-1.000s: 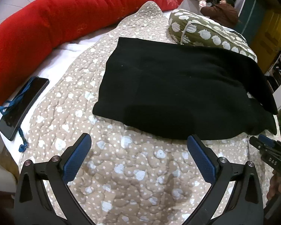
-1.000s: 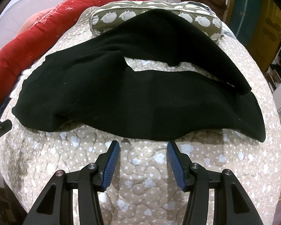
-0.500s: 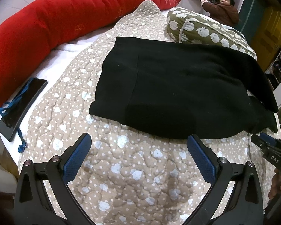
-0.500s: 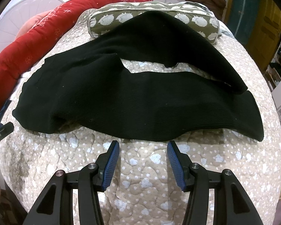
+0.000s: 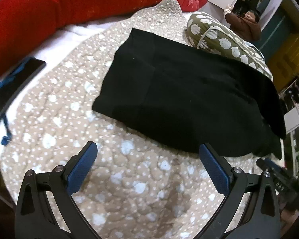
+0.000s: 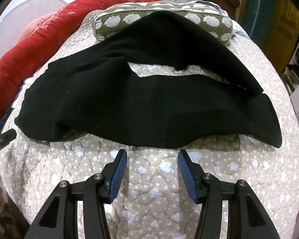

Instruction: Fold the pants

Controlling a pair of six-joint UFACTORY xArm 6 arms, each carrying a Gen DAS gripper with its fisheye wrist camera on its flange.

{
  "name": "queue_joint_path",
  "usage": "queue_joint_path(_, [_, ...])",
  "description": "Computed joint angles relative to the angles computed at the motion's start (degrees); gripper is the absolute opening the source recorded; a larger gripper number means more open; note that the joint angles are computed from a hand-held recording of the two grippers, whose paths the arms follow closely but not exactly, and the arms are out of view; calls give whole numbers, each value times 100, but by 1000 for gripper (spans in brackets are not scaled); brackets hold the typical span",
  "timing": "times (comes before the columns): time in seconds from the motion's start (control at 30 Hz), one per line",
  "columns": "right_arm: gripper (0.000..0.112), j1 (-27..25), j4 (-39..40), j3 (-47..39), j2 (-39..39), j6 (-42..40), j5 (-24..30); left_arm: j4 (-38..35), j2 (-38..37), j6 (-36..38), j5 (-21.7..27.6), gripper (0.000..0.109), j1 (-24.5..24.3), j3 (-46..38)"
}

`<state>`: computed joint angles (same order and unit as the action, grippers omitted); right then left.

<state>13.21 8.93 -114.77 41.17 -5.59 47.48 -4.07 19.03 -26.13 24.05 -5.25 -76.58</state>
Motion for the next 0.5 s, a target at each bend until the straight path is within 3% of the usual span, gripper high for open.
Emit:
queue_joint_path(0.17, [51,-17,24,-49,33,5,38,-1071,426,579,120,102,-37,-541])
queue_joint_path(0.27, [51,-55,127,20,-9,-29,-19,-1311,590,665,-19,93,-36,-738])
queue_joint_path(0.3, [51,-73,171,65,-36,-28,-65,-1423,648,712,-22,85,-26,-814])
queue_joint_path(0.33, [51,-98,239,147,-86,-34,-139,-1581,712,804,-53,61,-18,-881])
queue_joint_path(0.4, [51,-170,435,401,-240,-53,-366,-1759,935,906,166,27,22,-1161])
queue_joint_path(0.5, [51,-296,686,646,-406,-7,-543,-1876,1050,1141,397,13,58,-1377])
